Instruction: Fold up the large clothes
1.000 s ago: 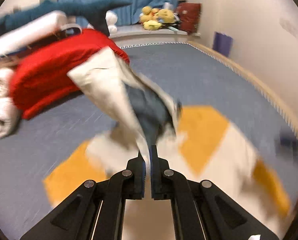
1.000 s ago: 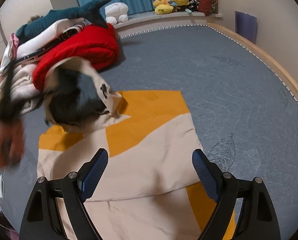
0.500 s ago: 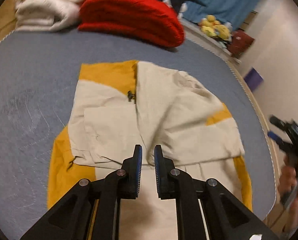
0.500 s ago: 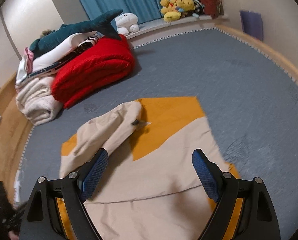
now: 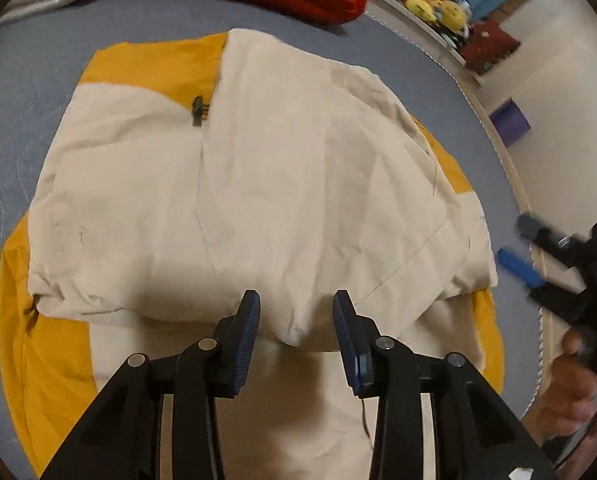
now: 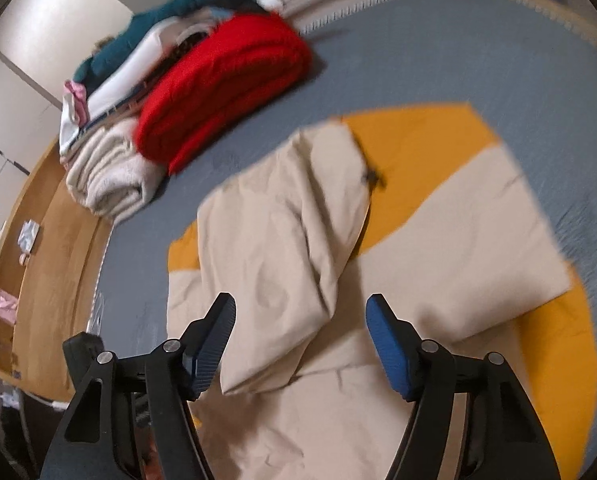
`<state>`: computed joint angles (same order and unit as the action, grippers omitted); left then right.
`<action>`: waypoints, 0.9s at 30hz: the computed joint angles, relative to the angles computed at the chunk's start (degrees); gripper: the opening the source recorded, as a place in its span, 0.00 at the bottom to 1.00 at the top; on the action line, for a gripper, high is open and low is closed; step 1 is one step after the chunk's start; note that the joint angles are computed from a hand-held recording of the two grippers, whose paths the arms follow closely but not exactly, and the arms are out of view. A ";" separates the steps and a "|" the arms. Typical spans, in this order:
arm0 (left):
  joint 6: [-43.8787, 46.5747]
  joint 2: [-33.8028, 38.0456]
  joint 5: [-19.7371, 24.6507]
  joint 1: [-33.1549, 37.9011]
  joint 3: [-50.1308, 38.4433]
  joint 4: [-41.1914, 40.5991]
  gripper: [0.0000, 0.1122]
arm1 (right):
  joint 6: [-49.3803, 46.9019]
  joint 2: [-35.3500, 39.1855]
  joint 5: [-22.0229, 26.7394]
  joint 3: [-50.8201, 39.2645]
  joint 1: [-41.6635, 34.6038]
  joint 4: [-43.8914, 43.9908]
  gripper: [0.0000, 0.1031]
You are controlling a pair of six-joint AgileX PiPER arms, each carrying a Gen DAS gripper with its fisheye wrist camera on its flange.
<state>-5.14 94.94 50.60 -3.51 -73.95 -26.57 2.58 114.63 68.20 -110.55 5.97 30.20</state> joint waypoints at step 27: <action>6.40 -5.79 -7.96 7.46 3.72 -10.93 0.01 | -5.92 -1.98 -10.37 7.83 -2.90 14.88 0.04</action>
<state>1.25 89.15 42.64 3.94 -70.24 -37.51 -3.34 112.65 57.84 -102.72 3.06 45.08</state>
